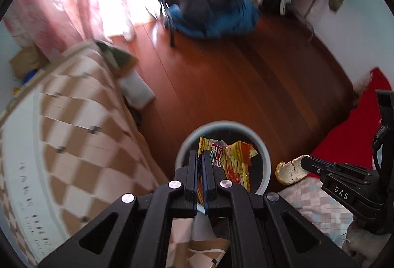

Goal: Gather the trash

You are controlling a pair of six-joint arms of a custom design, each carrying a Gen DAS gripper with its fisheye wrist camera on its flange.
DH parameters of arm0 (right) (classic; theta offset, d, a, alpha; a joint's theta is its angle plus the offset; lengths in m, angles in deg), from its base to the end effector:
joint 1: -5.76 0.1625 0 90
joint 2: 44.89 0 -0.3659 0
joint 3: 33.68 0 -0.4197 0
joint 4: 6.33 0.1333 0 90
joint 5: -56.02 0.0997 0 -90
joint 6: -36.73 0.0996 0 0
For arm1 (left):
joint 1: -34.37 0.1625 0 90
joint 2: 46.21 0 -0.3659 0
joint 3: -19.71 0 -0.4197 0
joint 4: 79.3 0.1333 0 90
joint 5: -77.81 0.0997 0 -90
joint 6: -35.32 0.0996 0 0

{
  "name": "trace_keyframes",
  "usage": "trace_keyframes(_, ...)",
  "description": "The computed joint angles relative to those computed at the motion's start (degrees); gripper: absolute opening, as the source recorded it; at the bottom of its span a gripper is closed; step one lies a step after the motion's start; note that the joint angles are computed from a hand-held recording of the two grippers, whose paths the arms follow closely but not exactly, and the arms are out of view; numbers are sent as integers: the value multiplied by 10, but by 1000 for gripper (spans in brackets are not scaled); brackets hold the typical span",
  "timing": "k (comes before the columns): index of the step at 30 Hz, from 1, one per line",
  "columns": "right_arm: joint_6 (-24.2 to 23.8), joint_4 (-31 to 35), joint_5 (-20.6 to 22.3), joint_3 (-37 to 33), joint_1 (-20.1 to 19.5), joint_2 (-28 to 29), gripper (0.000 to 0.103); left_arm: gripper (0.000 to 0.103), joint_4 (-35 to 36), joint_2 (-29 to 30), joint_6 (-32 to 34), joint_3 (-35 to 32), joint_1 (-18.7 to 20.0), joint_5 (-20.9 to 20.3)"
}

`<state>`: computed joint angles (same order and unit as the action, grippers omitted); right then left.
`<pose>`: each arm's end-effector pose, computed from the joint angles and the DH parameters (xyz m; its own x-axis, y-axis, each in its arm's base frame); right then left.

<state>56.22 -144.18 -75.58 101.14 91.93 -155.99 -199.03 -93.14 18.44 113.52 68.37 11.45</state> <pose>0.0420 -0.3776 0.3078 -0.6659 0.6062 0.4348 0.3004 0.7514 -0.5875 -0.4048 -0.4820 0.0069 -0.6264 0.6349 -0.4523 0.6378 0.7510 0.1709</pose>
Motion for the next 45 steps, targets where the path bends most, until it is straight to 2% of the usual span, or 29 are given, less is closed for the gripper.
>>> trace_keyframes(5,-55,-28,58,25,-105,1,7,2,30,84,15,-45,11,-19)
trace_keyframes(7,-75,-34,79,26,-141,14,7,4,38,99,9,-49,14,-26)
trace_keyframes(11,-88,-46,91,20,-174,48,8,6,55,130,-4,-71,23,-23)
trace_keyframes(12,-90,-44,91,17,-179,56,11,9,54,132,-7,-72,25,-22)
trace_keyframes(13,-92,-43,94,14,-184,62,18,14,56,133,-11,-72,27,-22)
trace_keyframes(14,-91,-46,95,13,-186,67,25,40,57,132,-16,-70,28,-20)
trace_keyframes(15,-92,-47,96,13,-189,69,44,82,56,130,-19,-69,30,-17)
trace_keyframes(16,-93,-49,96,16,-190,68,58,97,54,130,-24,-69,30,-14)
trace_keyframes(17,-95,-52,95,19,-190,65,63,101,49,123,-26,-63,29,-10)
trace_keyframes(20,-93,-45,88,18,-181,63,74,101,58,104,-40,-51,30,-2)
trace_keyframes(21,-90,-38,87,19,-177,59,86,101,58,94,-46,-43,28,4)
trace_keyframes(22,-86,-28,84,20,-171,53,99,101,57,85,-49,-35,27,9)
trace_keyframes(23,-83,-19,81,20,-167,47,103,101,59,74,-54,-28,25,13)
trace_keyframes(27,-49,33,60,24,-129,17,103,101,65,26,-66,7,9,32)
trace_keyframes(33,13,109,36,30,-44,-43,103,102,88,-53,-82,47,-17,29)
trace_keyframes(37,74,180,17,18,39,-83,103,102,102,-98,-84,58,-38,21)
trace_keyframes(45,203,302,-10,-34,201,-109,103,102,125,-181,-72,62,-72,-11)
